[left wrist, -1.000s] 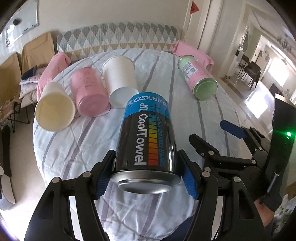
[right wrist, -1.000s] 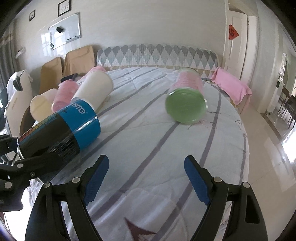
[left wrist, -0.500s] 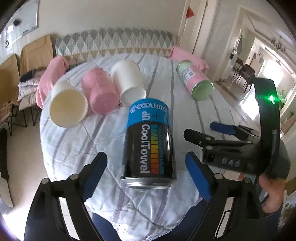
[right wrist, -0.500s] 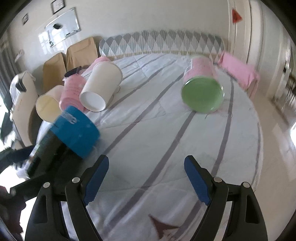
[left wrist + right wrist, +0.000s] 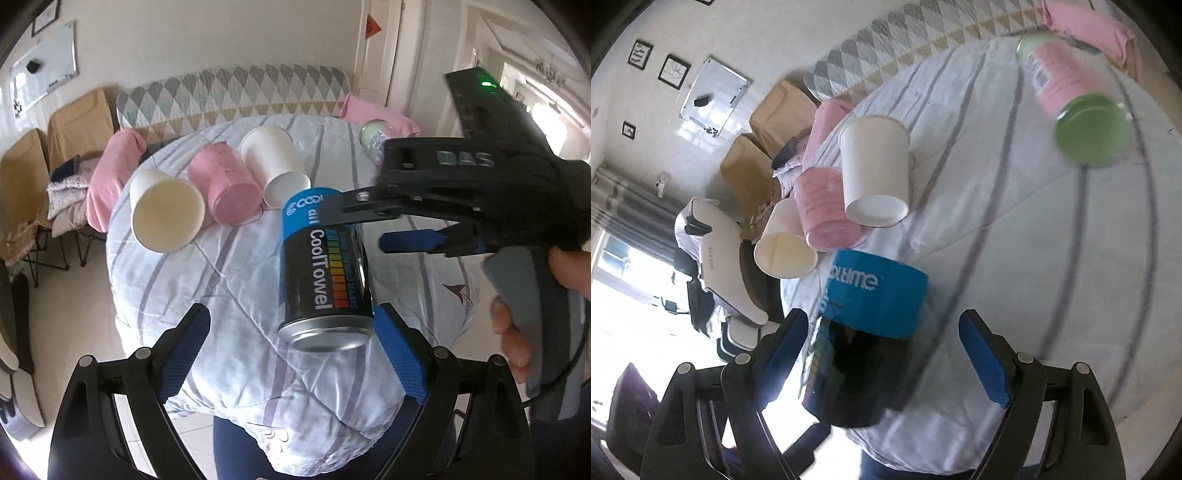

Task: Flip cup upright
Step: 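Close the right tool on the can while the left tool holds it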

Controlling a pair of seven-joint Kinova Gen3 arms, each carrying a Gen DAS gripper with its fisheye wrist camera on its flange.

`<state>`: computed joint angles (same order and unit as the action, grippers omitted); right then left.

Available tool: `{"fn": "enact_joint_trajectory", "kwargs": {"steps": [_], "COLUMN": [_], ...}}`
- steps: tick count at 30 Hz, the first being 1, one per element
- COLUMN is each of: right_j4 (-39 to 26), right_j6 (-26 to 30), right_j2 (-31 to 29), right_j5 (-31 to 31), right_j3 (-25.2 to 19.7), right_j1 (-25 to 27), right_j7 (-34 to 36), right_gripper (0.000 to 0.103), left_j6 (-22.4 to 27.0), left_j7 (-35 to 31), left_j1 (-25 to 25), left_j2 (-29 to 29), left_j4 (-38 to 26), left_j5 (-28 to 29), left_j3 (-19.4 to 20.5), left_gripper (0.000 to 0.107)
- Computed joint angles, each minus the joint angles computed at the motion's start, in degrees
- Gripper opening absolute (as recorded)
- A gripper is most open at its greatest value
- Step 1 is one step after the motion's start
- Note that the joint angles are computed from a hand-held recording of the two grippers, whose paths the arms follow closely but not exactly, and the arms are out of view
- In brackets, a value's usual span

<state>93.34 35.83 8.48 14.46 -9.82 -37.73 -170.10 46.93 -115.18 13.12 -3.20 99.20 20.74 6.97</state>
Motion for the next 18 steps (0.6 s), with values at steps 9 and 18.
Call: {"fn": "enact_joint_trajectory", "kwargs": {"steps": [9, 18], "right_j4": [0.63, -0.58], "right_j6": [-6.64, -7.00], "right_j2": [2.57, 3.61], "right_j5": [-10.44, -8.27], "right_j3": [-0.12, 2.04], "right_j1": [3.48, 1.20], "right_j7": [8.23, 9.08], "right_gripper": [0.085, 0.073], "left_j6": [0.84, 1.26], "left_j7": [-4.78, -5.23], "left_j1": [-1.34, -2.10], "left_j2": [1.85, 4.33], "left_j4": [-0.78, -2.51], "left_j5": [4.87, 5.81], "left_j3": [-0.90, -0.01], "left_gripper": [0.093, 0.095]}}
